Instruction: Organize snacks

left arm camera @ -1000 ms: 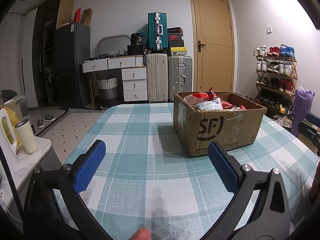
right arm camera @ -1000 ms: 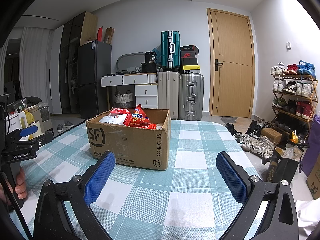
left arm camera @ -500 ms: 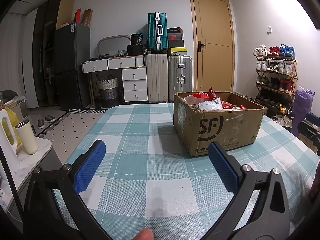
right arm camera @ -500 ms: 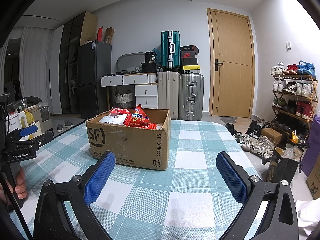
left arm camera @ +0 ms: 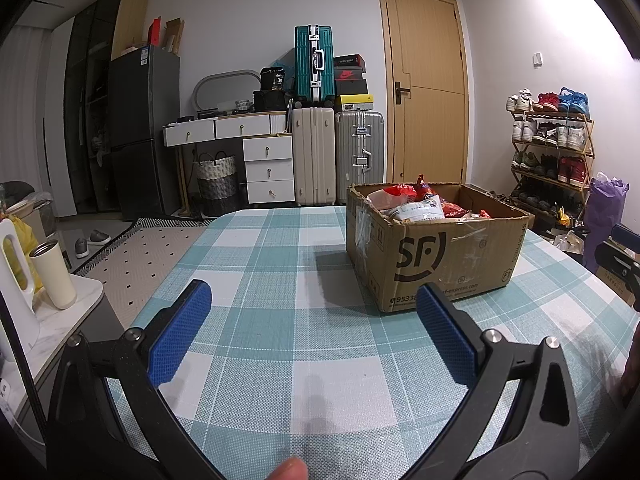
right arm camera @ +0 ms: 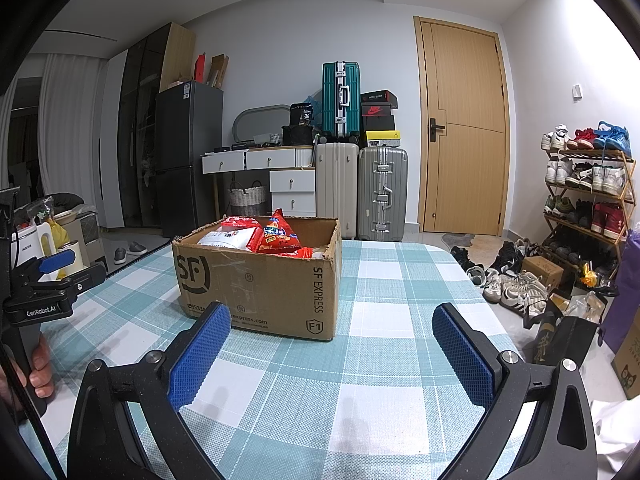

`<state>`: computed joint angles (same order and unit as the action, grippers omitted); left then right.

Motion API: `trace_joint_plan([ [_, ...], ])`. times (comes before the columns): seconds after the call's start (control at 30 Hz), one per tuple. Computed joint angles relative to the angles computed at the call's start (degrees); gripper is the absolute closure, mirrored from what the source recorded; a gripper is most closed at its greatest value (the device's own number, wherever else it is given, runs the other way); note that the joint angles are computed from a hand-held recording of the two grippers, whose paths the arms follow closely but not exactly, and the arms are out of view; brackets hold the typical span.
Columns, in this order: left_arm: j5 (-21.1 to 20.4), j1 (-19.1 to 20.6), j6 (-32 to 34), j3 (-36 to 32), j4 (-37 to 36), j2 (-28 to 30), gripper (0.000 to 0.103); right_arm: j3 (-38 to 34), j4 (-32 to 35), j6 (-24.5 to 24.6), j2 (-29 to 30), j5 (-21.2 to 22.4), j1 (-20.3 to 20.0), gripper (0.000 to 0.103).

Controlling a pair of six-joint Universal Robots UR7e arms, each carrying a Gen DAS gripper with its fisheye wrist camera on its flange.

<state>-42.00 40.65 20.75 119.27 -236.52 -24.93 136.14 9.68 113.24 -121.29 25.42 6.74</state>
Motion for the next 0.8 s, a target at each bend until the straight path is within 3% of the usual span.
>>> trace_joint_plan([
  [0.8, 0.63, 0.26, -0.67, -0.11, 0.27, -0.27, 0.001, 0.0, 0.05, -0.07, 0.02, -0.02, -0.05, 0.0],
])
